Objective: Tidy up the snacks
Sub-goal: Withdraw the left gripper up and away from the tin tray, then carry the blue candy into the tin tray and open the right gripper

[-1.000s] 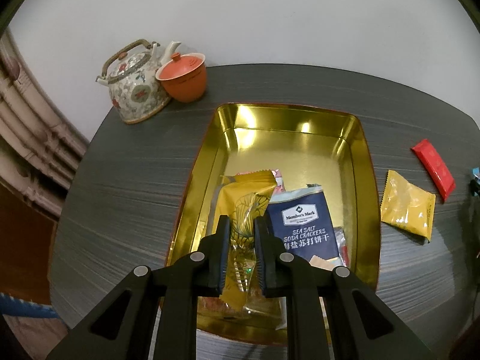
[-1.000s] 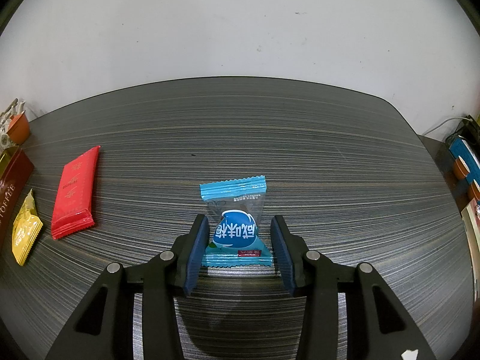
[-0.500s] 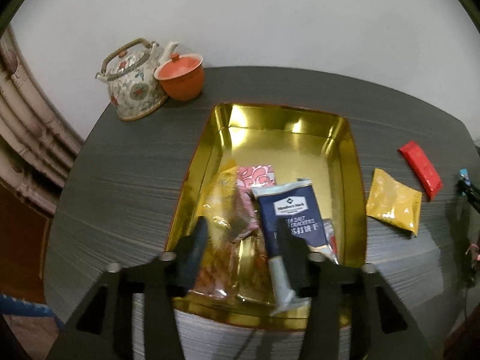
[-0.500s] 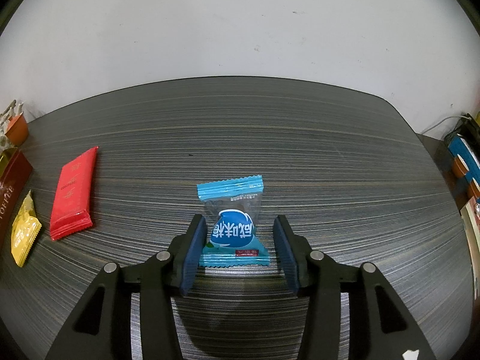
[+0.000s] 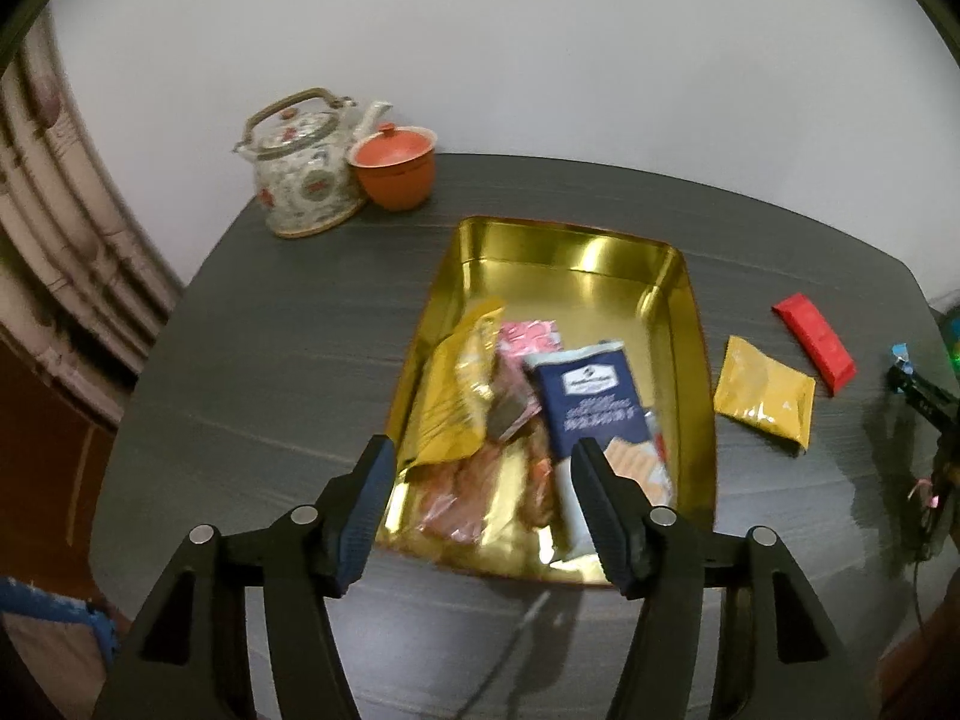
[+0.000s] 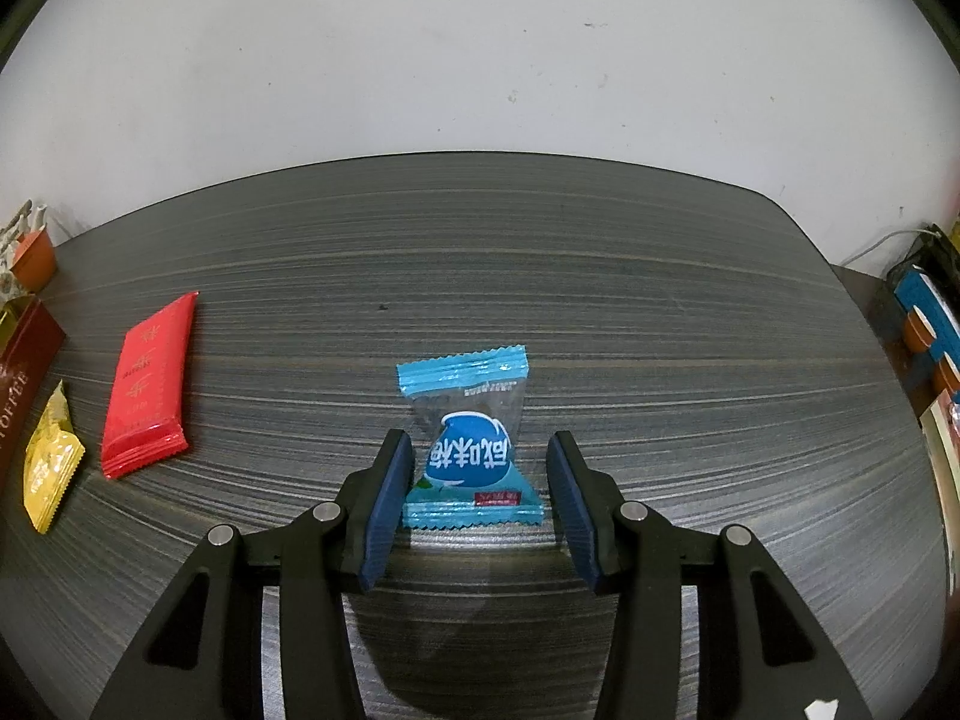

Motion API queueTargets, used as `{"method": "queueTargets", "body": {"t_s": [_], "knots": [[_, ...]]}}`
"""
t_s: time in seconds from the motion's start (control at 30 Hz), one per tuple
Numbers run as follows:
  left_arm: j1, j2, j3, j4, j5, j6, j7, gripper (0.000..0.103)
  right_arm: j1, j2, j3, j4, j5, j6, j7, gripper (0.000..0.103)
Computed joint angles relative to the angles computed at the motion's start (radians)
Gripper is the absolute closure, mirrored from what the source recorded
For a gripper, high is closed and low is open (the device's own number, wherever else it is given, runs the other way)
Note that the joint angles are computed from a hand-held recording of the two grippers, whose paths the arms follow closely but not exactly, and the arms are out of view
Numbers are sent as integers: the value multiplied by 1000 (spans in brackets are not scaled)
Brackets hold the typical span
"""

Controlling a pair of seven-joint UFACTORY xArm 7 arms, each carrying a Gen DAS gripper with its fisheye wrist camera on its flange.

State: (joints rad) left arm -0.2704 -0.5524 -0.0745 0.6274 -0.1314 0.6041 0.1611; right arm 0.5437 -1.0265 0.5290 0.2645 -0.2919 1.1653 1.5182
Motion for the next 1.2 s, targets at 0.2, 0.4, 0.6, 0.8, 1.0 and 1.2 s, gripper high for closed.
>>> {"method": "queueTargets", "body": {"t_s": [0.2, 0.4, 0.6, 0.8, 1.0, 1.2], "knots": [[37, -84, 23, -66, 27, 6, 8, 38, -5, 18, 12, 12, 1, 12, 16, 64], [61, -132, 46, -123, 34, 6, 26, 38, -9, 70, 29, 46, 0, 28, 49, 75], [64, -155, 75, -159, 6, -3, 46, 38, 10, 109, 35, 75, 3, 52, 63, 77], [69, -170, 82, -184, -9, -41, 63, 37, 25, 129, 43, 97, 8, 64, 93, 78], [91, -138, 96, -174, -25, -32, 51, 32, 21, 160, 27, 131, -24, 45, 65, 78], [156, -125, 91, -163, -6, -42, -9, 26, -58, 316, 70, 259, -125, -103, 54, 78]]}}
